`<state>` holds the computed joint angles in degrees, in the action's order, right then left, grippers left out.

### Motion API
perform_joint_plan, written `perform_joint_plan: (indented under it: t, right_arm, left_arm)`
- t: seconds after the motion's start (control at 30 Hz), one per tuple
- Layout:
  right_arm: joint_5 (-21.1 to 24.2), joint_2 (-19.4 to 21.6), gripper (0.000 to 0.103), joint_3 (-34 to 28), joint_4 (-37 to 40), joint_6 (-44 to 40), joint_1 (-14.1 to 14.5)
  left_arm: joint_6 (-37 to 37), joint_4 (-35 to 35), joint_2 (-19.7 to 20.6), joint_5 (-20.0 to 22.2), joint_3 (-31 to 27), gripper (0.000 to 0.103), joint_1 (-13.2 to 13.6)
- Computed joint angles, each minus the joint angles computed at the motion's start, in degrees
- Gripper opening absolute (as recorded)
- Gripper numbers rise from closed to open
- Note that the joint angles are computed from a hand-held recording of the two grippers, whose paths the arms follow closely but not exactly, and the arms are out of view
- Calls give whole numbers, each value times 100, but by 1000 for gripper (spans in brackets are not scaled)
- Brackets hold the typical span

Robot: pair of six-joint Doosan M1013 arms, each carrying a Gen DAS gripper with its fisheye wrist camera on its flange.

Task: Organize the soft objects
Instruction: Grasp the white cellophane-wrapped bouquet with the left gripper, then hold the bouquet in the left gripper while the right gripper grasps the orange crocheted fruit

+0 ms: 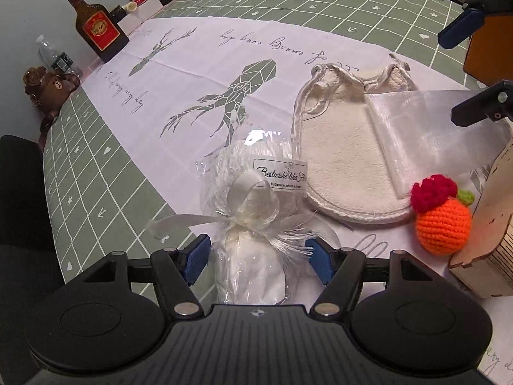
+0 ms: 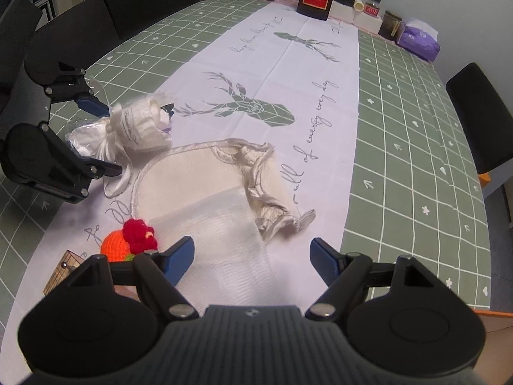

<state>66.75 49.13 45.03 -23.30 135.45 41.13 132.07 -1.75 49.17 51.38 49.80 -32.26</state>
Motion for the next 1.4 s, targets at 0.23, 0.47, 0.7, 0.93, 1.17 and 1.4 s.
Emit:
perform_joint_plan:
  t: [0.23,0.47,0.7,0.93,1.17,1.4]
  right_arm:
    - [1,-17,78,54,416,-132,-91]
    - [-52,-12,78,94,1024,-251,-212]
    - [-22,6,78,145,1460,-369,-308]
    - [-542,-153,71,345,1573,-48,-358]
    - [-654,142,57,-275,2587,-376,-387]
    - [-25,599,51,-1059,2796,-264,-333]
  left_arm:
    - [-724,504,-65,-308,168,56,-61]
    - [-1382,502,-297,-535,456,48,-60]
    - [-2066,356,-637,-400,735,48,-99]
    - [-2748,553,-914,-335,1039,48,-187]
    - [-3176,627,-1039,-44,1228,48,-209]
    - [-3391,893,-1114,9,1402,48,-179]
